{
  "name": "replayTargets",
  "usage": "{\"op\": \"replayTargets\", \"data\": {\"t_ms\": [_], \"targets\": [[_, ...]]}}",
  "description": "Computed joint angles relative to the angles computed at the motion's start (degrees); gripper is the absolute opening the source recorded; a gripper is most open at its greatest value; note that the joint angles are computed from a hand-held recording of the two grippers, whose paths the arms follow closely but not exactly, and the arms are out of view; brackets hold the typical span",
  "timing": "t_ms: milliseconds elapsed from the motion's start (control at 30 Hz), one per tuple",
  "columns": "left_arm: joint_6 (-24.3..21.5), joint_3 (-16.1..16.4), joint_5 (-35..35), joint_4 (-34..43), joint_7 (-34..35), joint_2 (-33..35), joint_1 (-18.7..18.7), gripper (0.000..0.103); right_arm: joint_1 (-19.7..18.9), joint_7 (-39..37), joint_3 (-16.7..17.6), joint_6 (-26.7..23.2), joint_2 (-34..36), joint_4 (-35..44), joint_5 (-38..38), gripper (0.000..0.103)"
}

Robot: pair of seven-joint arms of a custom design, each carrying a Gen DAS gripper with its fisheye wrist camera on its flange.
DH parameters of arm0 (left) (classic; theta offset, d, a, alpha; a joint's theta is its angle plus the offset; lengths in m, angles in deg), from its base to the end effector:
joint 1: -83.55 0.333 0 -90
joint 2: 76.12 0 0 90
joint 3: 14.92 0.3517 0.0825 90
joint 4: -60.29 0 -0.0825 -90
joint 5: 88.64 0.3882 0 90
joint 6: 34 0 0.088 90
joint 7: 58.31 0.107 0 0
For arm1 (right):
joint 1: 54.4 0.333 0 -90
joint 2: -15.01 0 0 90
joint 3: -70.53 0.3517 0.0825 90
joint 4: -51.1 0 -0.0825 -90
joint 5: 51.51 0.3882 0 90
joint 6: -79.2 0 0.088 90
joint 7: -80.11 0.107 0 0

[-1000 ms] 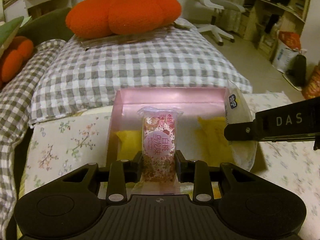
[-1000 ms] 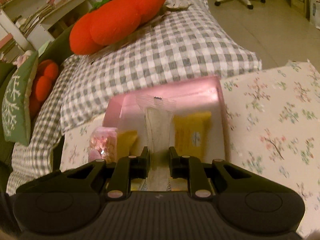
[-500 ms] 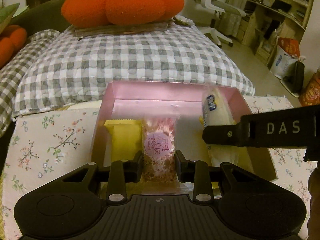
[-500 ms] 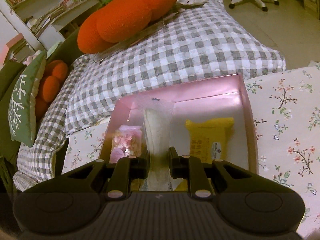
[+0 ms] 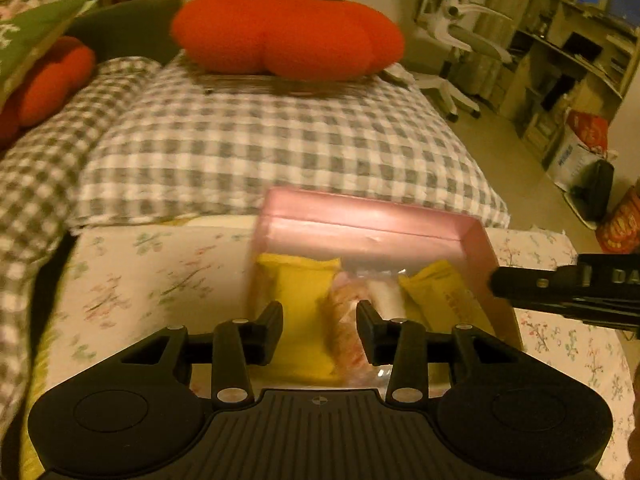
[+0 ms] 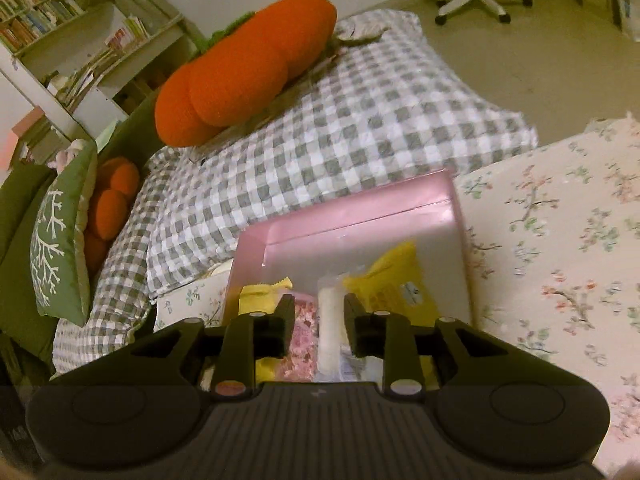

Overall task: Organize snacks
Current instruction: 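Lower the pink bar and clear stick into the box and open both grippers, then move both grippers back over the remaining snacks beside the box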

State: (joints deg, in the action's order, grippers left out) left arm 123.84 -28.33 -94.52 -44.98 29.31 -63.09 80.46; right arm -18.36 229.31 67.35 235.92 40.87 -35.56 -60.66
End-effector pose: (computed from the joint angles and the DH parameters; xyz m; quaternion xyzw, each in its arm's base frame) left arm 0.6526 -0.1745 0.5225 -0.6156 0.7088 -0.3100 0.1504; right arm 0.6262 0.4223 0.5255 -0.5402 0.7505 -0.0602 0.3759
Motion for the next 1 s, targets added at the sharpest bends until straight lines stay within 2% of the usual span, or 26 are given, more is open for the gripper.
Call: {"op": "replayTargets", "data": {"t_ms": [67,167,233,300,400,467,500,567,667,800,1000], "targets": [[-1.19,-0.25,-1.93,-2.15,0.45,-2.58,0.8,0.039,-0.49,-0.69,1.18,-2.03,-0.77,-0.07,1.54,0.03],[-5.45,1.27,-0.55,-4.37,-2.23,-5.84,-0.05,0.039,-0.34,-2.09,2.65,-10.25,-0.71,2.88,2.19,0.033],[-8.53,1.85,-0.35,-5.34,-2.36,-7.57,-0.45,0.039,-1.63,-5.05,5.23,-15.6,-0.65,4.7,5.4,0.039],[-10.03,1.97,-4.57,-7.15,0.61,-9.79,-0.33,0.039,-2.57,-5.9,7.13,-18.12,-1.43,4.53,9.48,0.046],[-12.45,2.92,-10.96,-9.76,6.66,-13.17,-0.72,0.041,-2.06,-6.56,8.16,-19.74,-3.1,3.65,11.27,0.049],[-13.22,3.73,-10.82,-11.74,8.62,-15.04,-1.42,0.052,-1.11,-6.81,8.21,-19.13,-4.52,2.21,10.26,0.058],[-13.46,4.06,-10.07,-12.99,9.06,-16.03,-1.76,0.052,-0.77,-6.96,8.32,-18.14,-5.04,1.37,9.91,0.063],[-14.39,4.72,-10.04,-15.01,10.89,-17.5,-2.58,0.052,-0.43,-7.39,8.69,-16.09,-5.79,-0.53,9.87,0.066],[-15.42,5.56,-9.48,-17.67,12.71,-19.25,-3.4,0.053,-0.3,-8.96,9.04,-16.55,-5.24,-0.83,9.87,0.065],[-15.79,5.9,-5.36,-19.91,10.82,-20.34,-3.69,0.053,0.02,-10.47,8.65,-19.04,-4.27,-0.39,8.85,0.064],[-17.75,6.77,-8.06,-19.93,12.77,-20.13,-4.63,0.053,0.34,-11.08,8.72,-19.27,-3.77,-0.39,8.97,0.064]]}}
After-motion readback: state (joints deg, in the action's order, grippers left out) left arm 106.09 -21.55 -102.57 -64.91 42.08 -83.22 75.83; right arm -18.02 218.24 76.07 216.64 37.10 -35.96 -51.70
